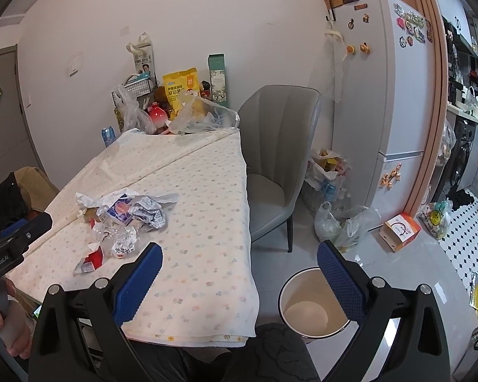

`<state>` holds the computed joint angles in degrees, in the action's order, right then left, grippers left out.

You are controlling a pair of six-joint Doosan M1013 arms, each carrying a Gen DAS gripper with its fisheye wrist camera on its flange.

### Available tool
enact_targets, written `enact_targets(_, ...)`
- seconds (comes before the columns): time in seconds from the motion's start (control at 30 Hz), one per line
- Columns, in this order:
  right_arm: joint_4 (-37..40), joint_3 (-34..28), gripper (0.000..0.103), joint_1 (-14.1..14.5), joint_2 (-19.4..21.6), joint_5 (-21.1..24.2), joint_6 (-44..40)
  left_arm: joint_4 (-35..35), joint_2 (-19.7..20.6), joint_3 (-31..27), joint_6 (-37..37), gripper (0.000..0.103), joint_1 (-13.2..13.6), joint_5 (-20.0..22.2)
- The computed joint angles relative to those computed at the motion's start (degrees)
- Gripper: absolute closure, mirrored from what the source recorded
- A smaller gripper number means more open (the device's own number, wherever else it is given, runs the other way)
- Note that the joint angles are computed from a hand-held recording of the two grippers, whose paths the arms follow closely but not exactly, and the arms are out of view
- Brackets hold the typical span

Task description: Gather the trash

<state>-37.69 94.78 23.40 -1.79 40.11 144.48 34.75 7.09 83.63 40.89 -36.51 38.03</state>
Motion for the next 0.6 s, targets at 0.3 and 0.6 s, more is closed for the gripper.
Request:
enact_targets(0.3,1.83,-0.26,0.008,-0.39,0.52,0.17,-1.20,-1.85,-0.42,0.91,0.34,0.005,0.74,-0.59)
enact_targets(0.6,11.21,-1.02,0.008,-1.36,2.40,-2.85,-9.32,-7.50,-0.03,1.70,2.88,0.008,2.95,-0.18)
